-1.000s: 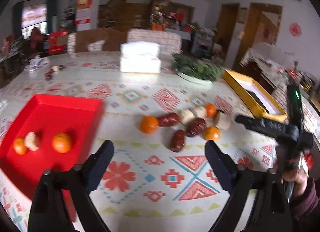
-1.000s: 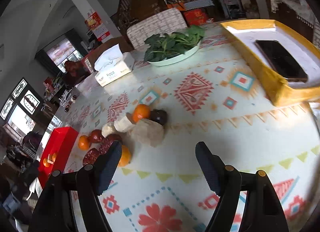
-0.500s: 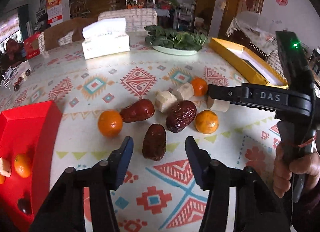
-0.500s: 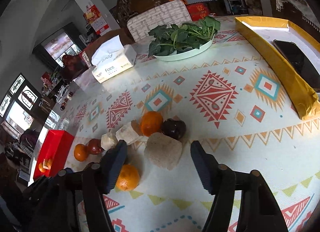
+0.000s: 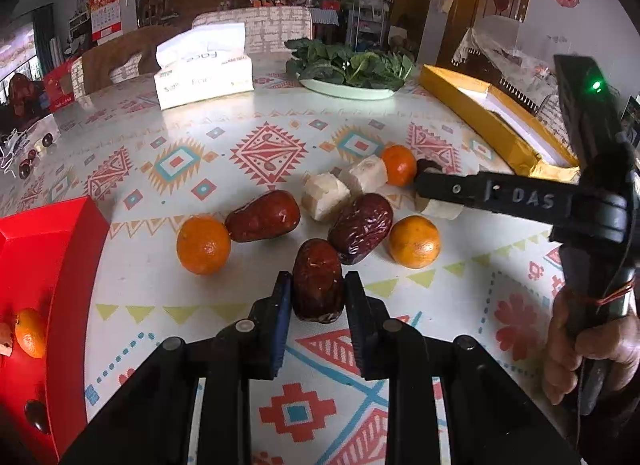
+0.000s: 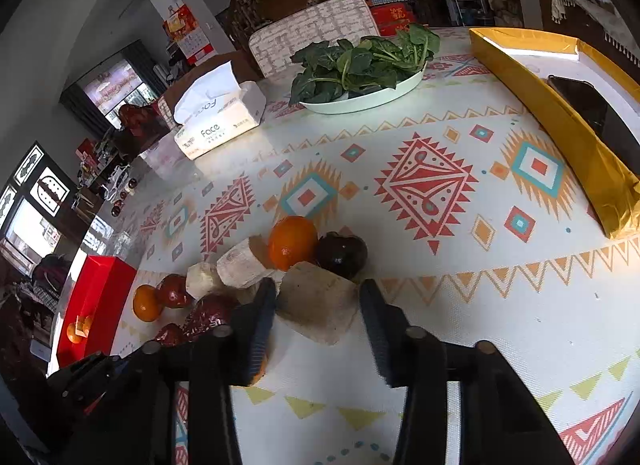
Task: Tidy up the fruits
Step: 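Grasp a red date with the left gripper while the right gripper grasps a beige yam chunk, then place the red date in the red tray with the left gripper while the right places the yam chunk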
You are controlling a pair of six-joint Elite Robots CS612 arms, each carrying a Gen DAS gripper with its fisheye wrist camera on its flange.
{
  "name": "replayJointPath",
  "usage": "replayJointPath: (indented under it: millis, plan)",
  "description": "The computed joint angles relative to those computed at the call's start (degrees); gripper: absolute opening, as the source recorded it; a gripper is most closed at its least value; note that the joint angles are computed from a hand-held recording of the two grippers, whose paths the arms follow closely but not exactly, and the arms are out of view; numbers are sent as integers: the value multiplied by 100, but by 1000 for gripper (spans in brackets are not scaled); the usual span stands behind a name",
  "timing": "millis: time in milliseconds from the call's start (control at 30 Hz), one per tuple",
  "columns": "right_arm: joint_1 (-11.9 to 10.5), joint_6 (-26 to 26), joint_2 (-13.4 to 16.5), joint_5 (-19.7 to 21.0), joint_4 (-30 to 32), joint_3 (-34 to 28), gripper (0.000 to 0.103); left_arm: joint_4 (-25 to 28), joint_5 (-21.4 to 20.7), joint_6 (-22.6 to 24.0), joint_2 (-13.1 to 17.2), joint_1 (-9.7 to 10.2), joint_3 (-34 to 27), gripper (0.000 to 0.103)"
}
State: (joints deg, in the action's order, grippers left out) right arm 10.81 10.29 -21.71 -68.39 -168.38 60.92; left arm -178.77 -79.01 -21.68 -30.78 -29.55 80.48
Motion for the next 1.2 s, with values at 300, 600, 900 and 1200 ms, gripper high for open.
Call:
replayJointPath:
  millis: [300, 600, 900, 1200]
  plan:
    - [1, 32, -102, -67, -303, 219, 45, -619, 166, -270, -282, -32, 551, 26]
    - [85, -10, -498, 44, -914, 789, 45, -1522, 713, -1138, -703, 101, 1521, 26]
    - [486, -716, -579, 687, -624, 714, 45, -1736, 1567, -2204, -1022, 364, 2361, 26]
    - [961, -1408, -272, 1028, 498, -38, 45, -1763, 1590, -2662, -1020, 583, 2619, 26]
